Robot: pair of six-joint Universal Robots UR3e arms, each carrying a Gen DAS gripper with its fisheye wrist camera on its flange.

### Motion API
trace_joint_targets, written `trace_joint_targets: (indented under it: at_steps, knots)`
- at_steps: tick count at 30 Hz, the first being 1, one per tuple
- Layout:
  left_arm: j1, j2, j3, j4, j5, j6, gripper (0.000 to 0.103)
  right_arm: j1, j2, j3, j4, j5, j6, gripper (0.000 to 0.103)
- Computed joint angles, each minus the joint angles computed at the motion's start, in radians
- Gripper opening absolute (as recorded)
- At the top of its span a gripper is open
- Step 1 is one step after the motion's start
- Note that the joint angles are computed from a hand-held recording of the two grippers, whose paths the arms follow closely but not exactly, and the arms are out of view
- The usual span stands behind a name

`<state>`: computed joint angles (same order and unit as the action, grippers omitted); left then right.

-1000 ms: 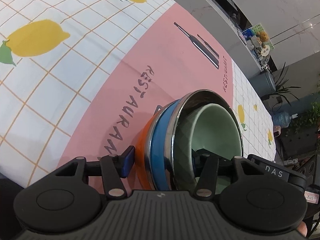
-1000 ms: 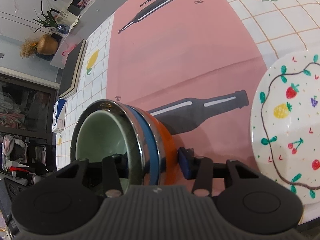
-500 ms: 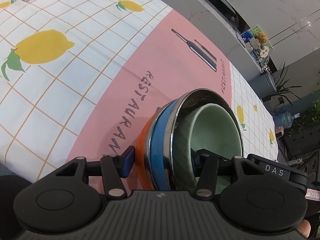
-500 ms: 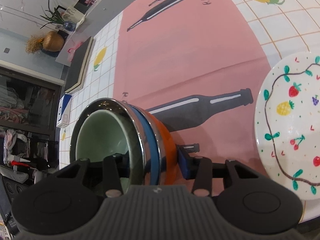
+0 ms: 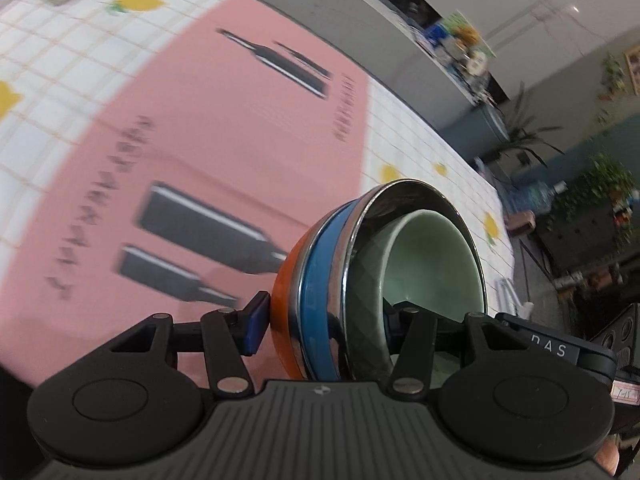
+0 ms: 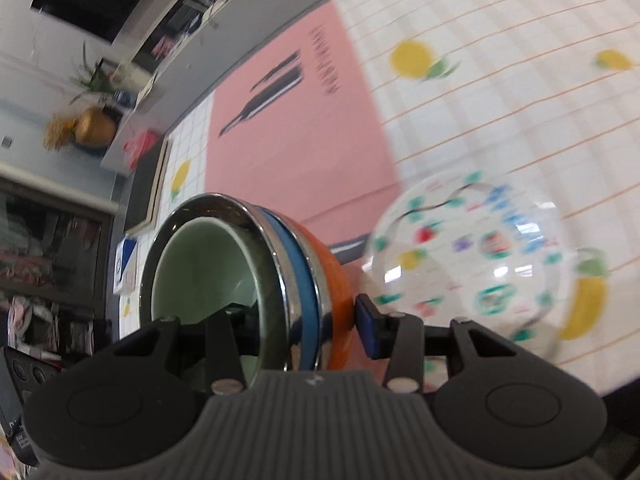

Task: Organize plates and bowls
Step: 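Lower the bowl stack onto the Fruity plate with both grippers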

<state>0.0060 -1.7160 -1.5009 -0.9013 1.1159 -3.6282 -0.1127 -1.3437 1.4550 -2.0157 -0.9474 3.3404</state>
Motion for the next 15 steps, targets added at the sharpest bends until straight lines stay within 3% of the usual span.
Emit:
trace_joint_targets:
  at_steps: [10,15]
  knots:
    - [-0.16,-0.259,0.289,-0.032,0.028,-0.071,0.059,-0.207,-0.085,0.081,0.098,0.009,-0.142,0.043]
    - [-0.194,-0.292,0.331,-0.061,0.057,-0.072,0.059,-0.256,-0.08,0.107,0.121,0.025,-0.176,0.043]
